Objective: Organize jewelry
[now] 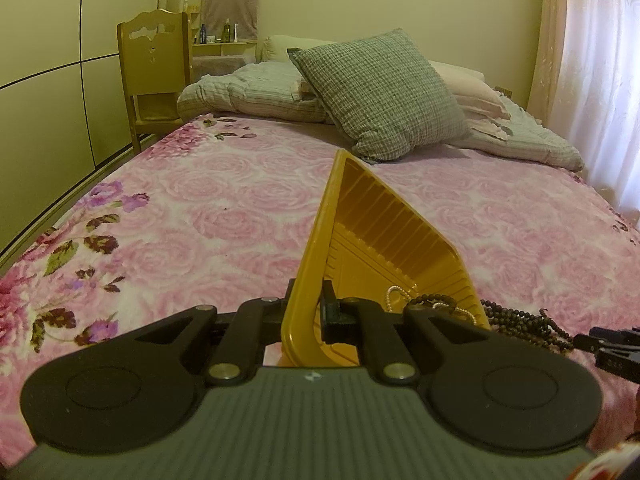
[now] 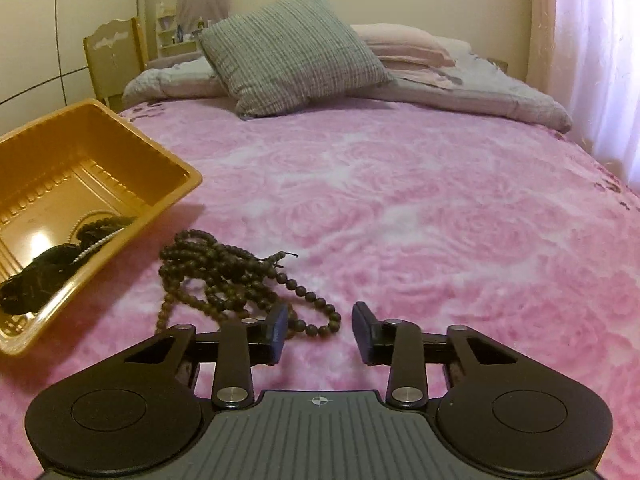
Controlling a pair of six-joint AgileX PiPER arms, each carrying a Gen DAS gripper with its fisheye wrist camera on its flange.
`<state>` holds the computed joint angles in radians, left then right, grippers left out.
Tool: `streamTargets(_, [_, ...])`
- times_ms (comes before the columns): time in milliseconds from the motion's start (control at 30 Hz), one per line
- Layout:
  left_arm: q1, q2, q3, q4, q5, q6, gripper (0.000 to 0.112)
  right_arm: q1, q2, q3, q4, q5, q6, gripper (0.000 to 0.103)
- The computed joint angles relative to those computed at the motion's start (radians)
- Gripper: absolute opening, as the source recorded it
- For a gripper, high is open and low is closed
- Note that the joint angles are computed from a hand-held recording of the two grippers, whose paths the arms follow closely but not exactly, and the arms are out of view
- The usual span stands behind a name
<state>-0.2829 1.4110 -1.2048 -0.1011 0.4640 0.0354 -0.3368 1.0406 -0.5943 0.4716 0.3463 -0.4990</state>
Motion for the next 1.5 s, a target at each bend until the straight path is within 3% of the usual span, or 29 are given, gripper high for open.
streamTargets(300, [0.003,-0.002,-0.002,0.002,0.005,0.000,0.008,0.008,0.182,-0.071,-0.118,-0.041,0.092,0.024])
streamTargets(367, [0.004,-0.002,-0.002,0.002,0.005,-0.001,0.008,0.000,0.194,-0.071,-0.077,-0.045,0.049,0.022])
streamTargets(433, [0.006,-0.002,-0.003,0.001,0.007,0.001,0.007,-0.004,0.195,-0.074,-0.058,-0.037,0.035,0.016])
streamTargets(467, [0.008,-0.002,-0.004,-0.002,0.009,0.005,0.007,-0.007,0.194,-0.077,-0.049,-0.028,0.028,0.007])
streamTargets(767, [0.012,-0.002,-0.003,-0.014,0.008,0.019,0.007,0.050,0.034,-0.075,-0.268,-0.017,0.263,0.007])
streamTargets(1000, [0.006,-0.002,-0.003,-0.002,0.006,0.008,0.007,0.081,-0.089,-0.173,-0.291,0.026,0.259,0.007])
streamTargets(1267, [-0.001,-0.001,-0.002,0.007,0.003,-0.002,0.008,0.116,-0.129,-0.276,-0.323,0.038,0.277,0.007])
streamTargets(1500, [-0.003,-0.001,-0.002,0.012,0.002,-0.008,0.007,0.126,-0.124,-0.392,-0.247,0.065,0.183,0.007])
